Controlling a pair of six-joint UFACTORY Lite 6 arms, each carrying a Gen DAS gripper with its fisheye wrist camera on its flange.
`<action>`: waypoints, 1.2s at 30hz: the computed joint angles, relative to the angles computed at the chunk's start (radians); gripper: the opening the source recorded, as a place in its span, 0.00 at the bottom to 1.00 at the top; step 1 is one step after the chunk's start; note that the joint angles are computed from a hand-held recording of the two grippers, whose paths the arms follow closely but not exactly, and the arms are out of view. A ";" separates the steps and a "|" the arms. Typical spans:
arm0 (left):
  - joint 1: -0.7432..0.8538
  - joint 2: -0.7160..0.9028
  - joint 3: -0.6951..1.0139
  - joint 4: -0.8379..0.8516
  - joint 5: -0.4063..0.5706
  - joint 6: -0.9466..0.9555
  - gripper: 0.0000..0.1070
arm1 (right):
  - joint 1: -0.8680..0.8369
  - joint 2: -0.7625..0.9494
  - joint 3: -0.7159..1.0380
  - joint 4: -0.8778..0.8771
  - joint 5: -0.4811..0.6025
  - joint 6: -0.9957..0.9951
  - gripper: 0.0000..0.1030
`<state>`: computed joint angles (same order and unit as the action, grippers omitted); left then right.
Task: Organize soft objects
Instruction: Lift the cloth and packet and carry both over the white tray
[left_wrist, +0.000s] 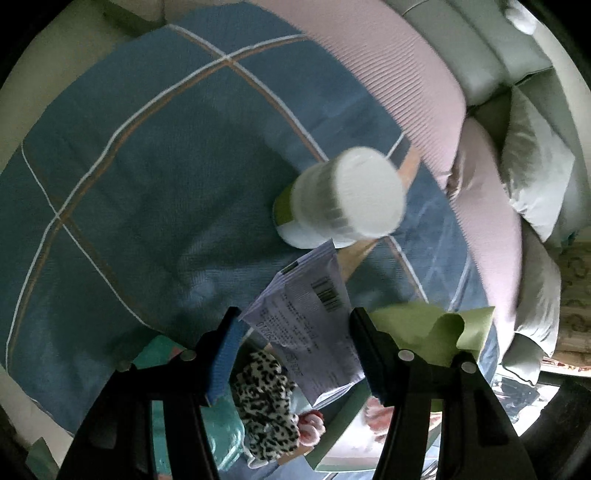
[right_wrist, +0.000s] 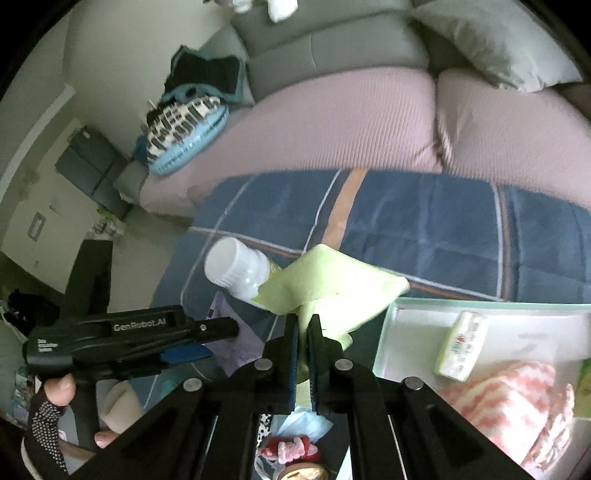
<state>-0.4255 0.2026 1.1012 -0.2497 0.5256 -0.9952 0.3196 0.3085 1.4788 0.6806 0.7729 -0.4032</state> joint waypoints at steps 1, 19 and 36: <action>-0.011 -0.020 0.006 0.026 0.015 -0.032 0.57 | -0.016 -0.034 -0.021 0.017 0.002 -0.012 0.05; -0.356 0.026 0.452 0.581 0.302 -0.431 0.57 | -0.440 -0.581 -0.220 0.089 0.125 -0.130 0.05; -0.558 0.576 1.193 0.666 0.566 -0.275 0.57 | -1.088 -0.784 -0.448 0.195 0.366 -0.430 0.05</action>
<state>-0.9839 0.7789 2.2943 0.4158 1.0912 -1.2701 -0.7689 -0.4751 1.0308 0.8752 1.1387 -0.8329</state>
